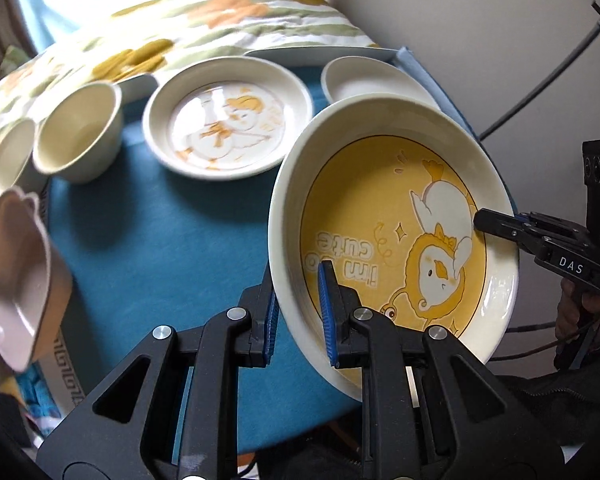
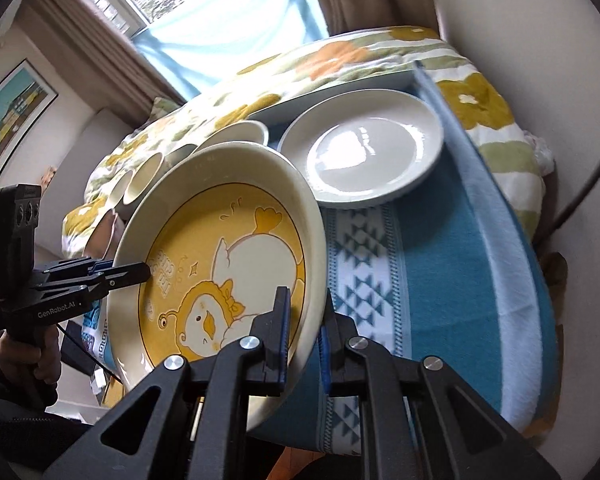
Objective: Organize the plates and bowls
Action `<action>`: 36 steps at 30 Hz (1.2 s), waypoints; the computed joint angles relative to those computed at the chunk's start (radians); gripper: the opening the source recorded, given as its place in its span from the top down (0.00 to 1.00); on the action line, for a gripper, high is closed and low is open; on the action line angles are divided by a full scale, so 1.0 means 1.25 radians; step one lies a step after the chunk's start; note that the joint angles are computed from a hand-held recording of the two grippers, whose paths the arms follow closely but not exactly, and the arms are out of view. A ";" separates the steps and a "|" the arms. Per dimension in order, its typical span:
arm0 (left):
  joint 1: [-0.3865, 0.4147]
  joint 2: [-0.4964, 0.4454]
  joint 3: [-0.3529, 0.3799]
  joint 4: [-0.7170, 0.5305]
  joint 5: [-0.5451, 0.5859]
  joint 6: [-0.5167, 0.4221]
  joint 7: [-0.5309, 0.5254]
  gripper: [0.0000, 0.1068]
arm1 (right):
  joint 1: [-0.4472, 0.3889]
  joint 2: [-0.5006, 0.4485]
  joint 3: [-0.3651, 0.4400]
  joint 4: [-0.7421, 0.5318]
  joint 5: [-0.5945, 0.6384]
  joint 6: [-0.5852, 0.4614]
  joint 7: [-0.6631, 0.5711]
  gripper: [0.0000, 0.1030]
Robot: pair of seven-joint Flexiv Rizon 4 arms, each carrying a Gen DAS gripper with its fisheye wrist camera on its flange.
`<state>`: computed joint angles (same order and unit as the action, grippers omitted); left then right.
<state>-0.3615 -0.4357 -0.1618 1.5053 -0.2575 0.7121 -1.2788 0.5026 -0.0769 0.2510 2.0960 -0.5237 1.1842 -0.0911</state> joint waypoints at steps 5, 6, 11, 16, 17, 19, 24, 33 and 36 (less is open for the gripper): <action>0.041 0.066 0.038 0.109 -0.003 0.028 -0.027 0.85 | 0.025 -0.118 0.020 -0.118 0.105 0.015 -0.164 0.89; 0.051 0.067 0.042 0.119 -0.004 0.030 -0.030 0.85 | 0.031 -0.142 0.022 -0.142 0.123 0.015 -0.193 0.89; 0.098 0.087 0.054 0.201 -0.028 0.066 -0.020 0.85 | 0.074 -0.245 0.012 -0.248 0.171 0.002 -0.278 0.89; 0.131 0.088 0.048 0.253 -0.069 0.115 0.013 0.85 | 0.102 -0.295 -0.006 -0.302 0.186 -0.008 -0.315 0.89; 0.140 0.089 0.046 0.264 -0.082 0.124 0.028 0.85 | 0.105 -0.302 -0.008 -0.309 0.188 -0.007 -0.321 0.89; 0.151 0.093 0.042 0.278 -0.102 0.132 0.051 0.85 | 0.111 -0.301 -0.016 -0.301 0.190 0.006 -0.323 0.89; 0.166 0.105 0.033 0.304 -0.152 0.141 0.114 0.85 | 0.121 -0.291 -0.033 -0.275 0.183 0.041 -0.306 0.89; 0.164 0.102 0.034 0.300 -0.183 0.114 0.129 0.85 | 0.123 -0.279 -0.033 -0.275 0.172 0.009 -0.302 0.89; 0.153 0.097 0.042 0.290 -0.153 0.120 0.105 0.85 | 0.131 -0.283 -0.037 -0.296 0.158 -0.029 -0.300 0.89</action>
<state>-0.1698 -0.3150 -0.1090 1.8679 -0.4491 0.8616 -1.1472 0.6665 -0.4311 0.2042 1.7264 -0.3267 1.1477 -0.4661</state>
